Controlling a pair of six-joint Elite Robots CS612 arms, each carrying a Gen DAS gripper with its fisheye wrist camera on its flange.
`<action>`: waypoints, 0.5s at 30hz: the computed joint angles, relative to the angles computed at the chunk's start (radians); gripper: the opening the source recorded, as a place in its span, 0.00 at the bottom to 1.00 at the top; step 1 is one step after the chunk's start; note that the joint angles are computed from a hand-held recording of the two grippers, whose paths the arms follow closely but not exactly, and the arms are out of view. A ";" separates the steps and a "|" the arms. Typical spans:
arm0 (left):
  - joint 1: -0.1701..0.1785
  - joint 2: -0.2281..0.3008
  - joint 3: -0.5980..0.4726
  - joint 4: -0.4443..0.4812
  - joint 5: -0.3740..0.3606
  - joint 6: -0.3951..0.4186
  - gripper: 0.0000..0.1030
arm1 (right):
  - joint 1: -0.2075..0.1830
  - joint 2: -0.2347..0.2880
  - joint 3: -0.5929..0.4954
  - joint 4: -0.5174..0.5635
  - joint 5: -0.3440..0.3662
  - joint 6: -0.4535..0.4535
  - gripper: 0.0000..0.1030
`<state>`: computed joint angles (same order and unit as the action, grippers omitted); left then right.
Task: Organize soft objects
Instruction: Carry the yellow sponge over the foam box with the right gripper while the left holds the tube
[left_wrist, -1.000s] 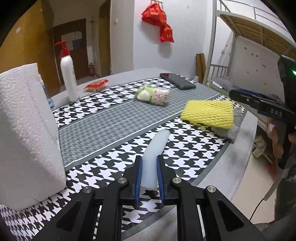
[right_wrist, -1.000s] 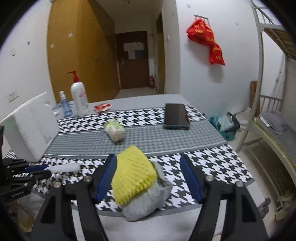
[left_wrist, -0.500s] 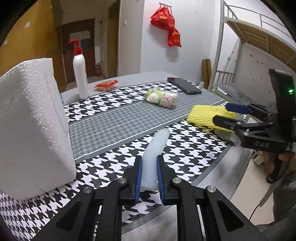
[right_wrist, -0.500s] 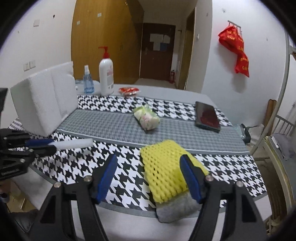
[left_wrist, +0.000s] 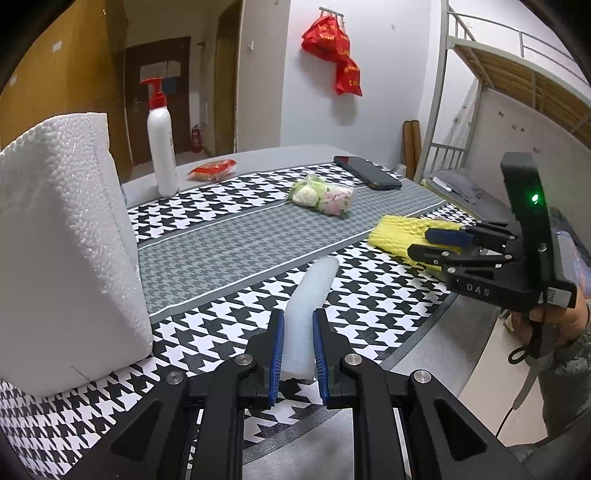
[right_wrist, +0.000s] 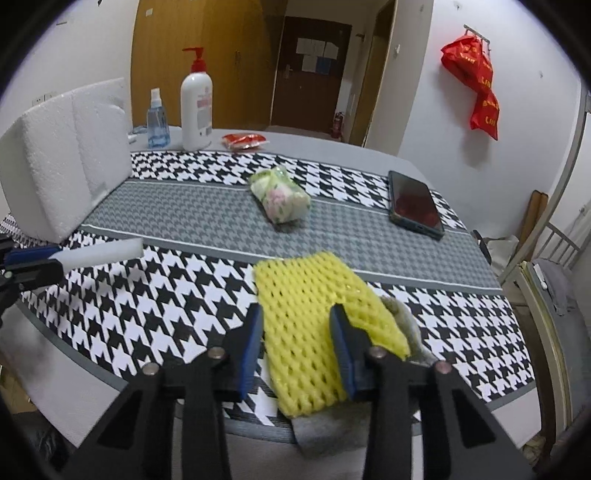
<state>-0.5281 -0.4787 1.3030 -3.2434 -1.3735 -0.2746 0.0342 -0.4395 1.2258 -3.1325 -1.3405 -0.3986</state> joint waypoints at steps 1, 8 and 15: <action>0.001 0.000 0.000 -0.002 -0.003 0.000 0.16 | 0.001 0.001 -0.001 0.004 -0.010 -0.007 0.40; 0.001 0.003 -0.004 -0.003 -0.013 -0.001 0.16 | 0.011 0.010 -0.014 0.023 -0.038 -0.048 0.40; 0.003 0.002 0.002 -0.022 -0.018 -0.005 0.16 | 0.009 0.014 -0.041 0.079 0.004 -0.053 0.14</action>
